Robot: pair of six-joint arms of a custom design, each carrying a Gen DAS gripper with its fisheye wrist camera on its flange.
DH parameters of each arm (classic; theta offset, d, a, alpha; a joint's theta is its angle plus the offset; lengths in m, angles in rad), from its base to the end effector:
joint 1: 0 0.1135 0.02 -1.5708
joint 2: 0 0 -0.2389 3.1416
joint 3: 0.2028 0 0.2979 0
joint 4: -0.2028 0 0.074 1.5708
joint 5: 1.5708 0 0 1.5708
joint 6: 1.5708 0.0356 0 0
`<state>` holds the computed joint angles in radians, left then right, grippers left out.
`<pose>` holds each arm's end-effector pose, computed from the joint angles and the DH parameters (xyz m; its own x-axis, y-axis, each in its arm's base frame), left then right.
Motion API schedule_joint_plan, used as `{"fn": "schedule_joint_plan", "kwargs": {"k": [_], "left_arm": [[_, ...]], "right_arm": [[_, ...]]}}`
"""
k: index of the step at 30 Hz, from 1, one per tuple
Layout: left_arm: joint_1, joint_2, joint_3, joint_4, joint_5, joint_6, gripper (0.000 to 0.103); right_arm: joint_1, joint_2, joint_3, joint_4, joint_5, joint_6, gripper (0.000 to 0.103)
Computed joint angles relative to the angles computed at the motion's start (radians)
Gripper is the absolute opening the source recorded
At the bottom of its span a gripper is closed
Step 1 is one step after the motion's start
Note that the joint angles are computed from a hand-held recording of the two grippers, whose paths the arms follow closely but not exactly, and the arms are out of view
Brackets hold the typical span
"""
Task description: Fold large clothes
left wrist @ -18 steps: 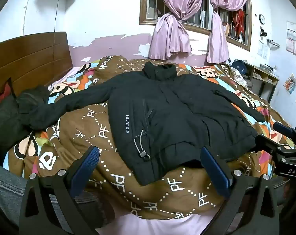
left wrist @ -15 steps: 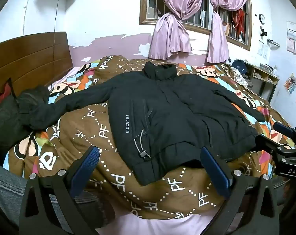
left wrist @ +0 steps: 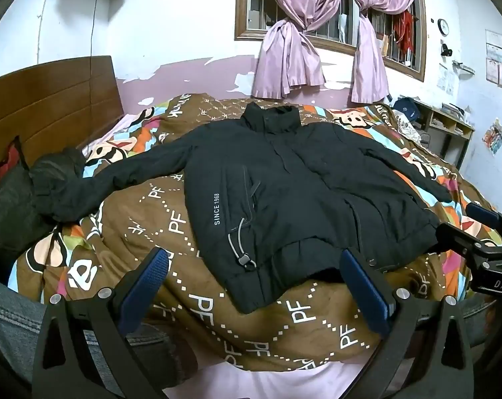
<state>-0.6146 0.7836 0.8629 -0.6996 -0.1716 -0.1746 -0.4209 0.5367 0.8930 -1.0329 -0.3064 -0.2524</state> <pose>0.1879 -0.1252 0.3016 -0.5467 0.1763 -0.8186 0.3652 0.9299 -0.0436 0.1426 -0.0521 0.3261 -0.5971 0.0064 -0.8022 0.0266 0.9996 -0.0118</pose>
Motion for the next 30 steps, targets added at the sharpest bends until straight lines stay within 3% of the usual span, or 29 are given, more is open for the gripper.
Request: {"fn": "schedule_joint_plan", "kwargs": {"k": [30], "left_arm": [[-0.003, 0.013, 0.001, 0.006, -0.013, 0.01, 0.101]], "right_arm": [[-0.006, 0.001, -0.002, -0.001, -0.009, 0.004, 0.103]]}}
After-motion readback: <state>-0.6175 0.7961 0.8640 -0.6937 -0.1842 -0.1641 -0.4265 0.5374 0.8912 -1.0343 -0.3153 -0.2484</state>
